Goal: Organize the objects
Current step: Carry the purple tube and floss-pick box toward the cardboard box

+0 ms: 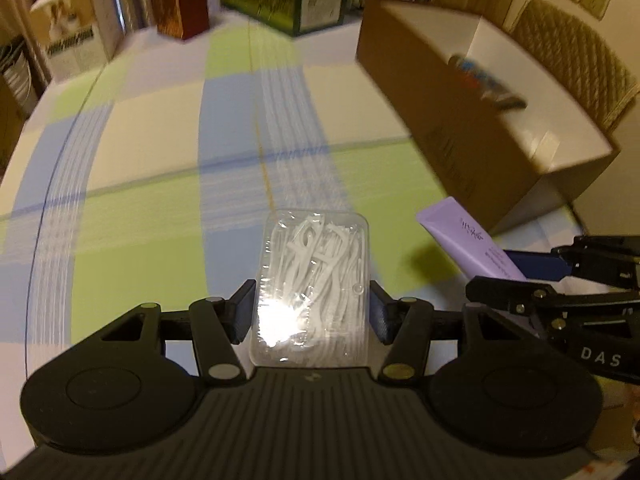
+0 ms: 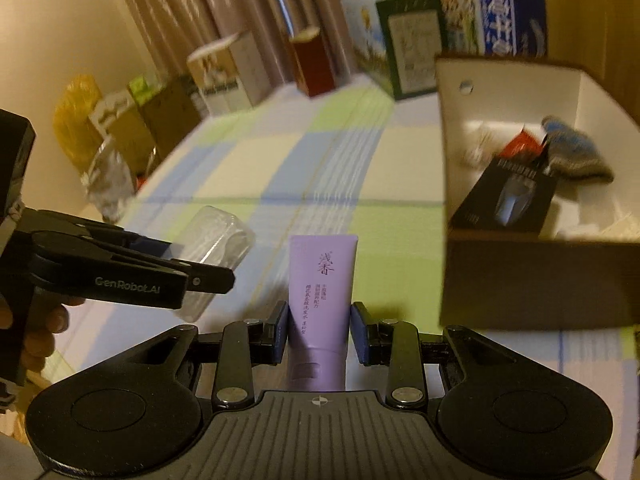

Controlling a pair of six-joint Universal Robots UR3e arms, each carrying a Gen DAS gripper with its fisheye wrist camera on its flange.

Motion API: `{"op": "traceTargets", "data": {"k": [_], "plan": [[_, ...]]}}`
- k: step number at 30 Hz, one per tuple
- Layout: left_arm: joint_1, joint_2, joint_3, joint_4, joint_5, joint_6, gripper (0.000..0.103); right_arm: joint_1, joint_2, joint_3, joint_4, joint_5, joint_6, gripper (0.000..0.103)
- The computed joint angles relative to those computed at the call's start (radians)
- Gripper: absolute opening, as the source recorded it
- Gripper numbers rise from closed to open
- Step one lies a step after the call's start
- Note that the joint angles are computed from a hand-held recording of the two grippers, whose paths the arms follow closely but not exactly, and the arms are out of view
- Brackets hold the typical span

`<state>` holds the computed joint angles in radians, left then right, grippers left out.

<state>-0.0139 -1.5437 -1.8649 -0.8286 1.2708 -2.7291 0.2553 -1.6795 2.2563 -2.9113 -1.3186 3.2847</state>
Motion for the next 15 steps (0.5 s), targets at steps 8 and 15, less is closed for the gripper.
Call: {"op": "traceTargets", "data": {"k": [8, 15], "plan": [[-0.115, -0.076, 0.189, -0.009, -0.046, -0.062, 0.052, -0.149, -0.189, 0.002, 0.097, 0.053, -0.025, 0.03], [-0.262, -0.265, 0.436, 0.018, -0.034, -0.157, 0.052, -0.38, -0.289, -0.015, 0.195, 0.135, -0.109, 0.03]]}}
